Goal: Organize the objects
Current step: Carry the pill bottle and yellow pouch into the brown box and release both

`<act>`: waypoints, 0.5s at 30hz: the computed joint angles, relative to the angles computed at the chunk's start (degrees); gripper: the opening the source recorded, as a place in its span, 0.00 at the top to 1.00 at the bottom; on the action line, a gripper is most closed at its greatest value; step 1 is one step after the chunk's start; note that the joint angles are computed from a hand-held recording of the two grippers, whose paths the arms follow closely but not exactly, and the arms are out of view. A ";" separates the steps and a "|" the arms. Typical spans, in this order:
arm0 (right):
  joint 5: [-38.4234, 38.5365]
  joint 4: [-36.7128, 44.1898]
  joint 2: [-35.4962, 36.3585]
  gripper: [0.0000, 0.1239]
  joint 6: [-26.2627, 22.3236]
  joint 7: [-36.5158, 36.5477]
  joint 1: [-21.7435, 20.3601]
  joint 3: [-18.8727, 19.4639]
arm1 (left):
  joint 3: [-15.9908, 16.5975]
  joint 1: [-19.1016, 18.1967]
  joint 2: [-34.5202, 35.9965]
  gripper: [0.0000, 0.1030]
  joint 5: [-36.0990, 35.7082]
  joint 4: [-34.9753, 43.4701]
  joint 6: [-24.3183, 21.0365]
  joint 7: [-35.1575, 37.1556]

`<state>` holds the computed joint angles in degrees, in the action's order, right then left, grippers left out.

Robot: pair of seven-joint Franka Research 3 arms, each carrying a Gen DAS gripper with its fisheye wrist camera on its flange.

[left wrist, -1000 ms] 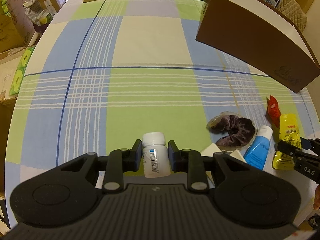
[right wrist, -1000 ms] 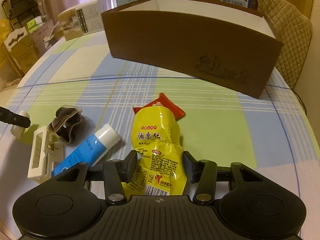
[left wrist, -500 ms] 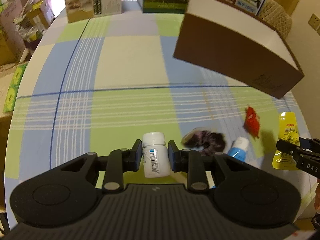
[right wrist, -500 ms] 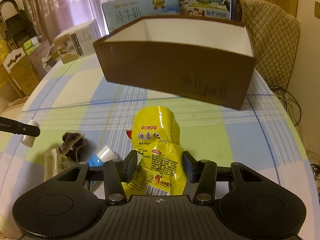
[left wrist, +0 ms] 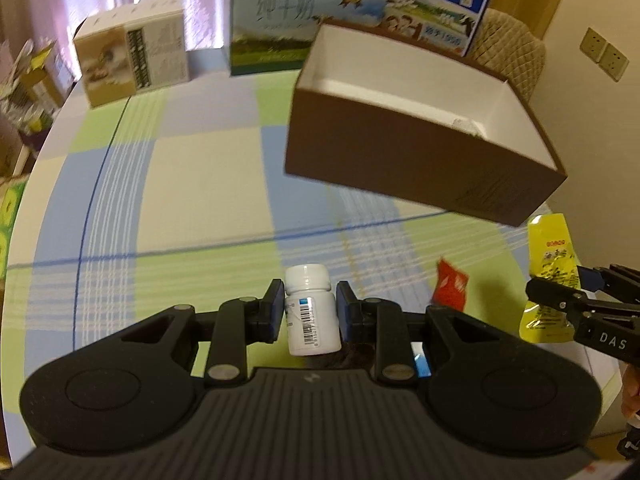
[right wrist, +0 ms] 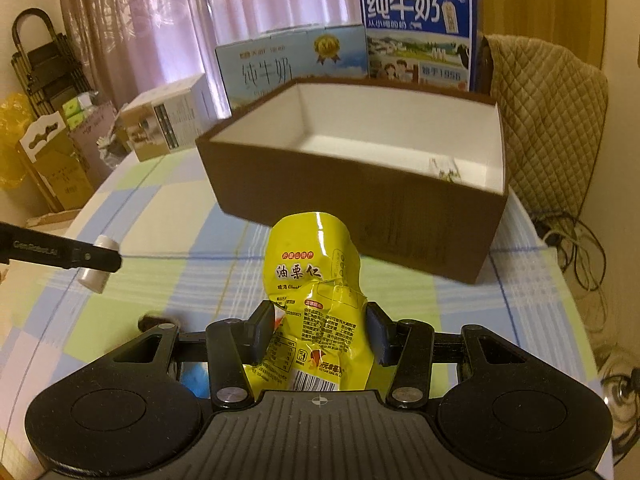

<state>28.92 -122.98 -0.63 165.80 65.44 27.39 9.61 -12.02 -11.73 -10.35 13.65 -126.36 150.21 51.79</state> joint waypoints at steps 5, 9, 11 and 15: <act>3.22 3.98 2.02 0.63 -0.37 -4.20 -0.65 -0.26 | -0.62 0.18 3.61 0.78 2.83 4.23 1.47 -0.46; 5.55 8.50 4.42 0.63 -1.00 -7.28 -1.67 -0.12 | -0.86 0.08 7.41 0.78 5.61 9.27 1.79 -0.85; 5.94 10.87 5.82 0.63 -1.11 -7.97 -2.18 0.00 | -0.85 -0.13 9.75 0.78 7.03 12.41 1.63 -0.87; 6.31 16.80 9.45 0.63 -2.54 -8.41 -3.36 0.22 | -0.59 -0.94 14.33 0.78 9.41 18.82 0.54 -1.01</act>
<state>35.23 -106.18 8.82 163.26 57.03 24.03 9.84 -12.61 -12.67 3.98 23.05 -107.54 150.75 50.79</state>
